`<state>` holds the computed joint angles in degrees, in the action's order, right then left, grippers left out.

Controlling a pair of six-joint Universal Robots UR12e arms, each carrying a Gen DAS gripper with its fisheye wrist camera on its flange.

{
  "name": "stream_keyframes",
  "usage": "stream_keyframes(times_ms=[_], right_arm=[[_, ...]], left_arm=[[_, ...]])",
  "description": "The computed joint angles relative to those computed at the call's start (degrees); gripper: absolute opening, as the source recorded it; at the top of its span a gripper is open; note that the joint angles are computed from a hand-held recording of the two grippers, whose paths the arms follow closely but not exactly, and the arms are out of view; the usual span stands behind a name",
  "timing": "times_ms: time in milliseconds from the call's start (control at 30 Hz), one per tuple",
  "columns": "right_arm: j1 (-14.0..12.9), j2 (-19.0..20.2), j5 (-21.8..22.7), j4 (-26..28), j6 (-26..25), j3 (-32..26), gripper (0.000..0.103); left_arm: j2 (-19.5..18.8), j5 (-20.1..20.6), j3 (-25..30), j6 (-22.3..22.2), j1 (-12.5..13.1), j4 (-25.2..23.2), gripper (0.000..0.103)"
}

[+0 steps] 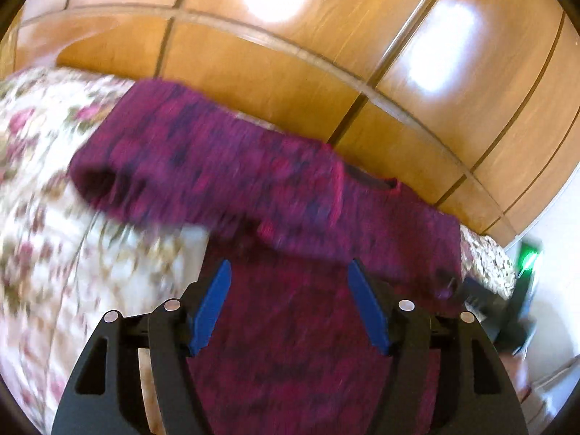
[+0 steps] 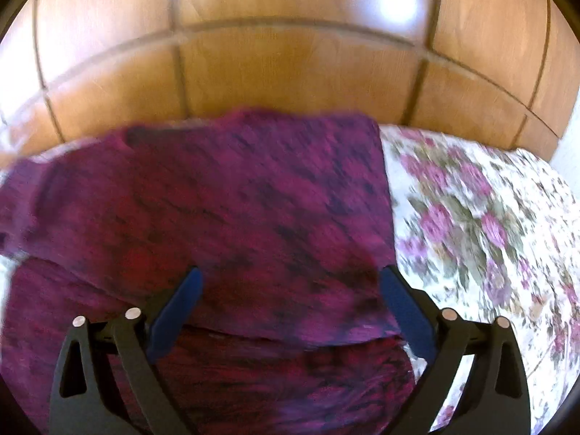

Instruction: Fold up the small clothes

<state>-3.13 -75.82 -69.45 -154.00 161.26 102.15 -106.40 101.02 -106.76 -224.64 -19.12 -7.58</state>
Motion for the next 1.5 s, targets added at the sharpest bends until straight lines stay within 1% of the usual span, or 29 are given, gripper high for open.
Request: stream_keyframes(times_ms=[67,100,167,267,300,400,433,467,500,567,633,700,767,867,933,1033,1100,1233,1333,1400,1467,1500], right_arm=[[0.1,-0.7,7.5,5.0,-0.5,-1.1,0.093],[0.6,-0.7,11.8,9.4,-1.5,-2.3,0.091],[2.1,-0.2,16.0,15.5,-2.5,-4.3,0.077],[4.6,1.8,19.4,24.4,-2.8,-8.1,0.068],[5.8,2.7,19.4,26.3,-2.1,-9.2,0.066],[8.5,5.1,18.5,30.2,-0.3,-12.0,0.058],[9.3,5.6,17.5,30.2,0.4,-12.5,0.053],[9.8,5.7,16.5,29.3,1.1,-12.4,0.041],[10.5,5.8,15.1,28.2,1.6,-12.5,0.034],[11.0,5.6,13.7,27.0,1.3,-12.6,0.011],[10.7,3.8,14.1,22.7,0.9,-10.9,0.009],[9.5,2.2,15.7,18.8,1.0,-9.7,0.009],[7.8,0.6,18.2,15.6,1.6,-8.9,0.009],[5.3,-0.9,19.9,11.4,3.2,-8.0,0.009],[3.7,-1.5,20.0,8.7,4.5,-7.5,0.008],[1.3,-2.1,19.1,6.3,6.2,-6.6,0.009],[-0.1,-2.2,17.7,5.8,7.3,-5.8,0.009],[-2.4,-1.8,14.2,7.3,7.7,-5.0,0.009],[-3.6,-0.8,11.5,9.4,8.1,-5.1,0.009],[-3.8,0.1,9.5,10.6,8.9,-5.2,0.008],[-4.3,0.9,8.7,12.0,10.4,-5.2,0.008],[-5.1,1.0,8.6,12.7,10.5,-5.2,0.008]], left_arm=[[0.1,-0.9,-1.4,-1.4,-0.4,0.5,0.066],[0.0,-1.1,-1.7,-1.6,-0.5,0.4,0.066],[-0.3,-0.3,-2.0,-1.6,-0.9,-0.3,0.066],[-0.5,-0.4,-3.0,-1.4,-0.9,2.5,0.066],[-0.6,-0.6,-3.3,-1.6,-0.8,3.4,0.066],[-0.9,-2.1,-4.5,-3.0,-0.3,5.9,0.066],[-1.0,-2.4,-4.7,-3.2,-0.2,6.4,0.066],[-1.0,-2.6,-4.9,-3.3,-0.1,6.9,0.066],[-1.0,-2.7,-5.1,-3.3,-0.1,7.3,0.066],[-1.1,-2.7,-5.5,-3.2,-0.1,8.3,0.066],[-0.9,-2.9,-6.1,-3.3,0.0,9.2,0.066],[-0.9,-3.0,-6.5,-3.5,0.0,9.9,0.066],[-1.1,-2.7,-6.3,-3.4,-0.3,9.5,0.066],[-1.0,-2.3,-6.4,-3.4,-0.4,9.3,0.066],[-0.9,-2.1,-6.2,-3.3,-0.4,8.8,0.066],[-0.8,-1.6,-6.0,-3.1,-0.7,7.8,0.066],[-1.0,-1.3,-5.6,-3.0,-0.8,7.1,0.066],[-0.8,-0.8,-5.4,-2.7,-0.9,6.0,0.066],[-0.8,-0.3,-5.2,-2.3,-1.0,5.1,0.066],[-1.0,-0.1,-4.9,-2.2,-1.2,4.7,0.066],[-1.0,0.1,-4.7,-2.1,-1.2,4.2,0.066],[-1.1,0.2,-4.6,-2.1,-1.3,4.0,0.066]])
